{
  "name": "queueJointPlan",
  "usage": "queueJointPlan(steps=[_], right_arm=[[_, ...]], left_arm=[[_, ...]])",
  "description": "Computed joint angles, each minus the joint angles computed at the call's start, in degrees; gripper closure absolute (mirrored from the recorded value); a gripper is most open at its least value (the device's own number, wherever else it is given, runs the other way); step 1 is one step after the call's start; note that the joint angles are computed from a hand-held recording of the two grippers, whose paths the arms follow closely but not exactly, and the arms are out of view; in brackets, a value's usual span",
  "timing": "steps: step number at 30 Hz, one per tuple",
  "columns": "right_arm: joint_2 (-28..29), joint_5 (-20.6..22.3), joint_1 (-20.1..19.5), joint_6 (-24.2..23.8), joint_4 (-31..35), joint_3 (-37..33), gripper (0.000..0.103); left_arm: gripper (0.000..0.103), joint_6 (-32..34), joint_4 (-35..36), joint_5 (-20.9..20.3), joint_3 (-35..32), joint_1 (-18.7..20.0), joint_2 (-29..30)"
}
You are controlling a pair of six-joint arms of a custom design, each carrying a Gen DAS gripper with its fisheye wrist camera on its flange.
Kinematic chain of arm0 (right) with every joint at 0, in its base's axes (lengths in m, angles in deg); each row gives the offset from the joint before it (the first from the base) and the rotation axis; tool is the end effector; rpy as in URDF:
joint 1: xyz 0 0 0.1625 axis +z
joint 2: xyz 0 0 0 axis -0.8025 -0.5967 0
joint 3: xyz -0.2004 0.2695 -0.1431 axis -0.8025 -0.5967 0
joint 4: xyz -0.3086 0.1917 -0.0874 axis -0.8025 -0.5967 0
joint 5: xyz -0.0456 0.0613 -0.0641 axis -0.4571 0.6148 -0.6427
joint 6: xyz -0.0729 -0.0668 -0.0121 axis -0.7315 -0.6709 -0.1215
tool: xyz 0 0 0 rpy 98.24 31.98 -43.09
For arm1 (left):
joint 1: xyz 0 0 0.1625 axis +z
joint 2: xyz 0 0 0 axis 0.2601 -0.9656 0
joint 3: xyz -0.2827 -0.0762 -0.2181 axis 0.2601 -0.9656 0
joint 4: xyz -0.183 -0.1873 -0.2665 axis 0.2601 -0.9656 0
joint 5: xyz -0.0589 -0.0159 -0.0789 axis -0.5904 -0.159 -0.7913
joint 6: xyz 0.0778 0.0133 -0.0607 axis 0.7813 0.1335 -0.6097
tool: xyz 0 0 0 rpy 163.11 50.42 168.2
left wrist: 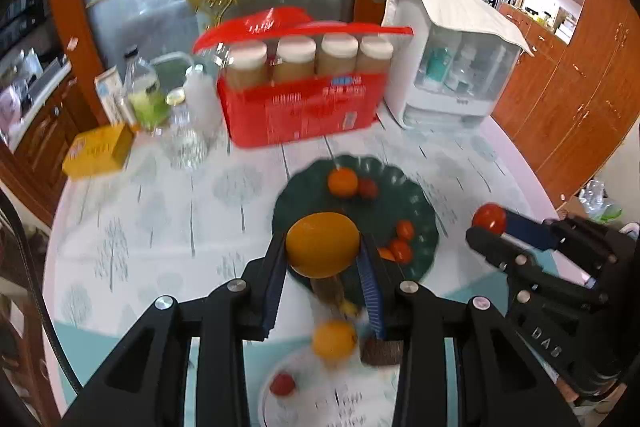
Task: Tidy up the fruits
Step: 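Carry mandarin and tomato onto the green plate and open both tools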
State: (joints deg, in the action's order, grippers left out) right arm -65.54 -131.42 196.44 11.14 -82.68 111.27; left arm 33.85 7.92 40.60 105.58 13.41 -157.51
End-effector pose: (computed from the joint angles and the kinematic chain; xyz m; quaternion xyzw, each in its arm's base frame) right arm 0.4647 -0.2787 0.0374 0.2031 -0.8809 0.2607 0.3387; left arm -0.1228 -0.2983 0.4049 0.2042 0.8995 -0.2508 0.2940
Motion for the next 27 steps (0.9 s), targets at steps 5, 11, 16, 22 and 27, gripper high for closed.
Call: queueJointPlan(steps=[5, 11, 16, 22, 27], right_arm=[[1.73, -1.67, -4.04, -3.07, -3.29, -2.06, 0.076], [4.61, -0.54, -8.27, -4.93, -6.75, -2.39, 0.076], [7.01, 0.32, -10.78, -5.89, -8.42, -2.1, 0.076], [8.9, 1.25, -12.72, -6.17, -9.05, -1.86, 0.076], [9.92, 2.12, -13.77, -6.14, -8.88, -2.03, 0.075]], left_arm=[[0.069, 9.1, -13.86, 0.29, 1.27, 6.74, 7.25], [0.069, 16.92, -27.08, -1.66, 4.35, 14.54, 14.21], [0.069, 20.89, -34.04, -3.04, 5.73, 19.18, 18.82], [0.069, 24.03, -38.38, -3.52, 6.91, 22.75, 22.38], [0.064, 25.59, -39.67, -2.6, 7.33, 23.73, 23.87]])
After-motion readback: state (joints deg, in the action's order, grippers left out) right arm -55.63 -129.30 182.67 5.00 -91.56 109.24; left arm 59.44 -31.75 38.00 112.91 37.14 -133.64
